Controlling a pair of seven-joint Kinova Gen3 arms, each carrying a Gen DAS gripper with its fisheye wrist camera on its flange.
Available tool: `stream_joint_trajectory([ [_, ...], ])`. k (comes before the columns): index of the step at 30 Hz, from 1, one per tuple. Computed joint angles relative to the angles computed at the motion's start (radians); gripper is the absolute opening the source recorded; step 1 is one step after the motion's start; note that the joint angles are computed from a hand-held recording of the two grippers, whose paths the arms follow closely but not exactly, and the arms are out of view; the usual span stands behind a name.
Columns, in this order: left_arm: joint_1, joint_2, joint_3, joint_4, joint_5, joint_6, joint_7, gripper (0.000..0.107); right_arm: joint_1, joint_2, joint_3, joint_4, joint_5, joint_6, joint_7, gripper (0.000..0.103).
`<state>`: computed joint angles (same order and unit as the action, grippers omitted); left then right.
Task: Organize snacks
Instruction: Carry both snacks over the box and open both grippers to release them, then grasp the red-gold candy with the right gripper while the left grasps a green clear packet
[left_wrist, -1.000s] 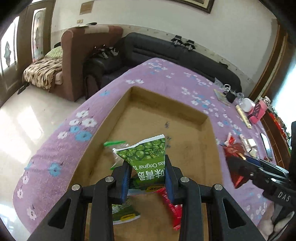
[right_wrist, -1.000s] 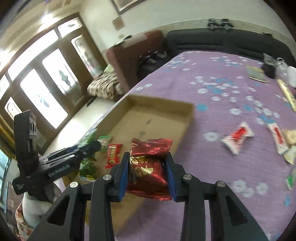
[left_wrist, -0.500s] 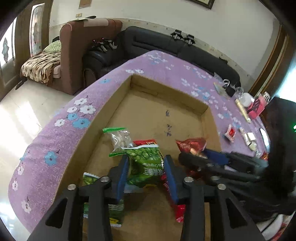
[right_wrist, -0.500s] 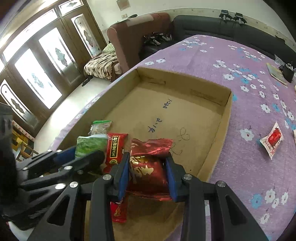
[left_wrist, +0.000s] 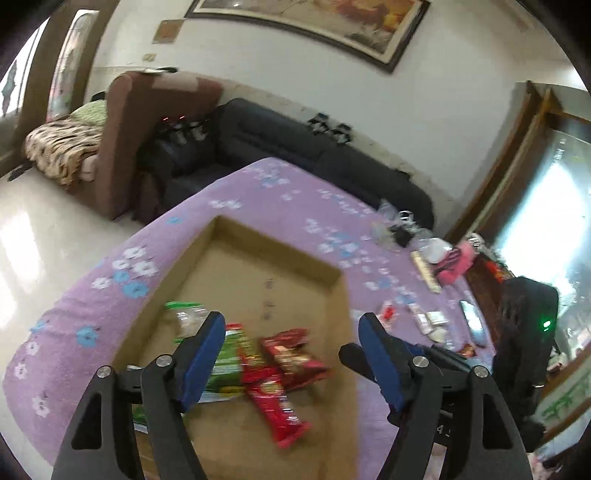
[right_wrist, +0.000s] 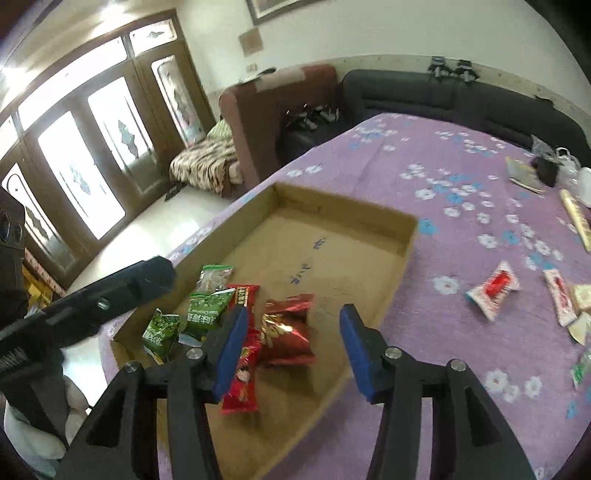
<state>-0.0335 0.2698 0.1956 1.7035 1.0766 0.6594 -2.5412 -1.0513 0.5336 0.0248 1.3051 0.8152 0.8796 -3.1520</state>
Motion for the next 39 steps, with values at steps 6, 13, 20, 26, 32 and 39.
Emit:
stream_joint_trajectory([
  [6, 0.051, -0.014, 0.003, -0.025, -0.098, 0.029, 0.078, 0.078, -0.062, -0.114, 0.0, 0.211, 0.115, 0.056, -0.244, 0.057],
  [13, 0.102, -0.013, 0.024, -0.04, -0.177, 0.042, 0.139, 0.078, -0.154, -0.291, 0.021, 0.504, 0.077, 0.199, -0.529, 0.057],
  [20, 0.196, 0.03, 0.058, -0.087, -0.281, 0.07, 0.194, 0.078, -0.211, -0.435, -0.039, 0.71, 0.022, 0.356, -0.813, 0.057],
  [26, 0.299, 0.094, 0.099, -0.144, -0.392, 0.093, 0.259, 0.078, -0.043, -0.485, -0.245, 0.768, 0.011, 0.43, -0.917, 0.057],
  [32, 0.39, 0.158, 0.107, -0.19, -0.496, 0.078, 0.362, 0.078, 0.105, -0.546, -0.246, 0.84, 0.032, 0.287, -0.936, 0.057],
  [39, 0.481, 0.221, 0.093, -0.244, -0.631, 0.042, 0.501, 0.078, 0.274, -0.532, -0.236, 0.85, 0.073, 0.137, -0.887, 0.057],
])
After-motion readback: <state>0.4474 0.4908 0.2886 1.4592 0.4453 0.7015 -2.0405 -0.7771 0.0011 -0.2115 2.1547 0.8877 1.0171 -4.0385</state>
